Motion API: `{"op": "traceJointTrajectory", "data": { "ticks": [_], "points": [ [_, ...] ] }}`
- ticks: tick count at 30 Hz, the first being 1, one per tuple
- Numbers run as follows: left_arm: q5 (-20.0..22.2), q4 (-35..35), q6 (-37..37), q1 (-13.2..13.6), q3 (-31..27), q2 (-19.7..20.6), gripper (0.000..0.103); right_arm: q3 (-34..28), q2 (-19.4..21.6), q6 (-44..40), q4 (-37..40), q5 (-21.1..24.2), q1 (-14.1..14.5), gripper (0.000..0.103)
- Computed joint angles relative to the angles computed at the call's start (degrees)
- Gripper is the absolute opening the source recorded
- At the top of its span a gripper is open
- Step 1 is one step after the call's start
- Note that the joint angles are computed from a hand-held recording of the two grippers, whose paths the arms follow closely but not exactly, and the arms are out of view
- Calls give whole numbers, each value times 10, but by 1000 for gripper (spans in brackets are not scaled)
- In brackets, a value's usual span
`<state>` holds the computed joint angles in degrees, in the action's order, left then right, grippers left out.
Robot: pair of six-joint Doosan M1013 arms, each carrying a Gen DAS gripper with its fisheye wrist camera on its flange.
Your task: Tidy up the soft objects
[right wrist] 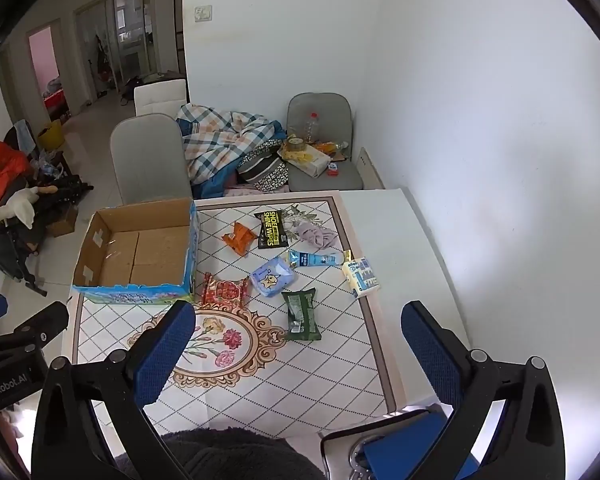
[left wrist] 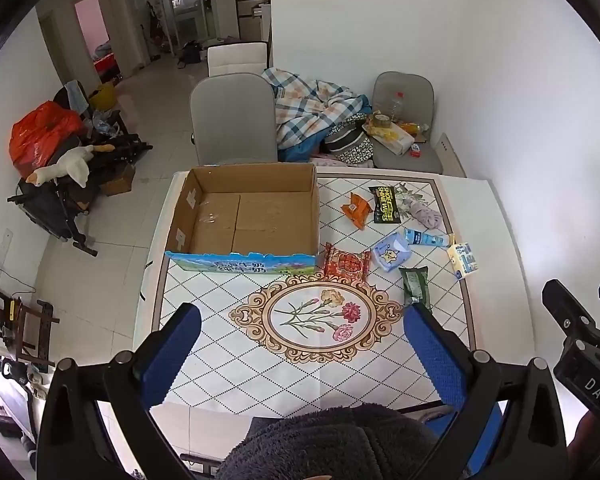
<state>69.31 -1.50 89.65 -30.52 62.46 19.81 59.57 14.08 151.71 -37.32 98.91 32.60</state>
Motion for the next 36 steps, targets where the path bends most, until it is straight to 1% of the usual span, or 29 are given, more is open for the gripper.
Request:
{"op": "traceJointTrajectory", "data": {
  "ticks": [6, 19, 36],
  "points": [
    [-8, 0, 0, 3, 8, -5, 103, 1, -1, 1, 1, -2, 1, 103],
    [-31, 26, -10, -8, 15, -16, 103, 8, -8, 8, -9, -9, 5, 103],
    [-31, 35, -13, -15, 17, -19, 103, 27, -19, 16, -14, -19, 8, 103]
  ]
}}
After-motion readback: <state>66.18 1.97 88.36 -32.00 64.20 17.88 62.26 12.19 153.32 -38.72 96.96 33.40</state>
